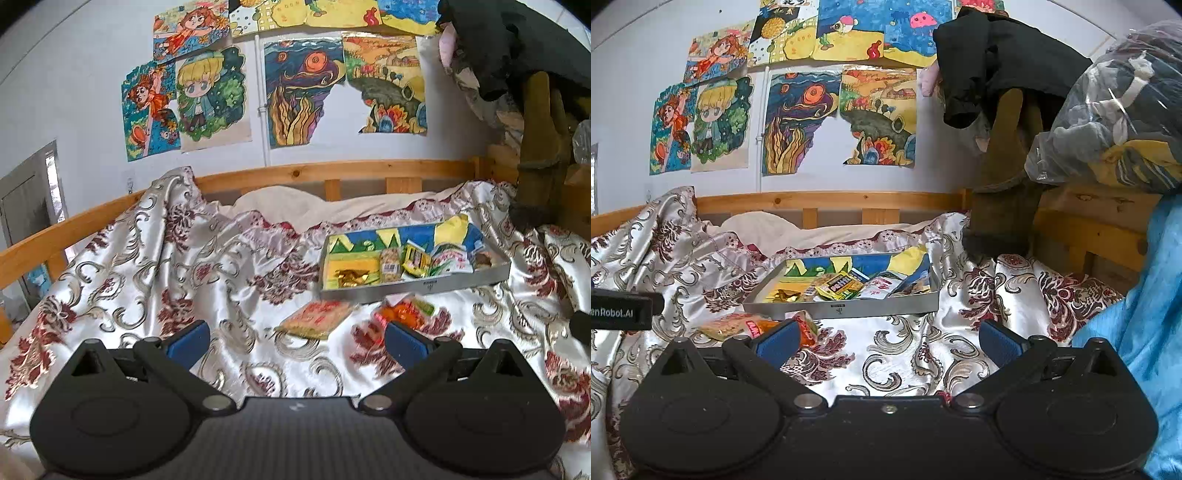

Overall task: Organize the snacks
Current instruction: 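Raise both open tools away from the tray, then move the right tool toward the orange spicy-strip bag while the left tool approaches the rice-cracker block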

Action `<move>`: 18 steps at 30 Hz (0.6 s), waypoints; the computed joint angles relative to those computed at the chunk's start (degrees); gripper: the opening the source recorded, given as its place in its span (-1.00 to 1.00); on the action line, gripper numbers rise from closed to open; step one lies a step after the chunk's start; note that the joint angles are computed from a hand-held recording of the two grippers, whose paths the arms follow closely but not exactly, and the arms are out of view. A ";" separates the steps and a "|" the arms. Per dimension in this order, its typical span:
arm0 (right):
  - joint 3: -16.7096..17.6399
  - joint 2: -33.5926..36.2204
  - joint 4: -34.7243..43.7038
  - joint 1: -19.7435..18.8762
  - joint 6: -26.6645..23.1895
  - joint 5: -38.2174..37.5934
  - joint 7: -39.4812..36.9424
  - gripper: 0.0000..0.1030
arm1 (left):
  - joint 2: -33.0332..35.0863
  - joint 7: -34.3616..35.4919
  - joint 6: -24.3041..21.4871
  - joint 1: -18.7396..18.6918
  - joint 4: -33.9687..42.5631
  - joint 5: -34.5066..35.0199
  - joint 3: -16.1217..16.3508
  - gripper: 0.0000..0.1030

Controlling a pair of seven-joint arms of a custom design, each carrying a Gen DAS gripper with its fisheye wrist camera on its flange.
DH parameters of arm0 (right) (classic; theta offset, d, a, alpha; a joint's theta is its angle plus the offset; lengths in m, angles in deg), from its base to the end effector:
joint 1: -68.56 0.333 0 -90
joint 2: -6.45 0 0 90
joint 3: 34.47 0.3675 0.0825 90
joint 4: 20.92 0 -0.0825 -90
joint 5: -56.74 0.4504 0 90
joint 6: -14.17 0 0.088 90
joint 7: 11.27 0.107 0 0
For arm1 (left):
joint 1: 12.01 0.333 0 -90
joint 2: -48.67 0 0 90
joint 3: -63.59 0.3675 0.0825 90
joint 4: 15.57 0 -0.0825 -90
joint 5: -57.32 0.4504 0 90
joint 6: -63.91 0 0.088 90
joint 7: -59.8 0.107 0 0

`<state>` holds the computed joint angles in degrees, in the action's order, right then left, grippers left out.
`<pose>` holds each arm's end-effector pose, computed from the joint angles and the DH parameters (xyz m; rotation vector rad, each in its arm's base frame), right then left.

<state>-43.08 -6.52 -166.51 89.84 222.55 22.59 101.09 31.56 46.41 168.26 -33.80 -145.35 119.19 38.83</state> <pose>0.4688 0.1751 0.5092 -1.6917 0.9543 -0.7304 0.3927 -0.3312 0.5266 -1.7951 0.9309 -0.4614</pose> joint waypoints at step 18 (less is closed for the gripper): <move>-3.60 -1.15 0.06 2.54 -1.89 -11.88 6.93 0.99 | -4.71 -1.28 3.46 0.35 -3.32 -9.28 0.95 0.99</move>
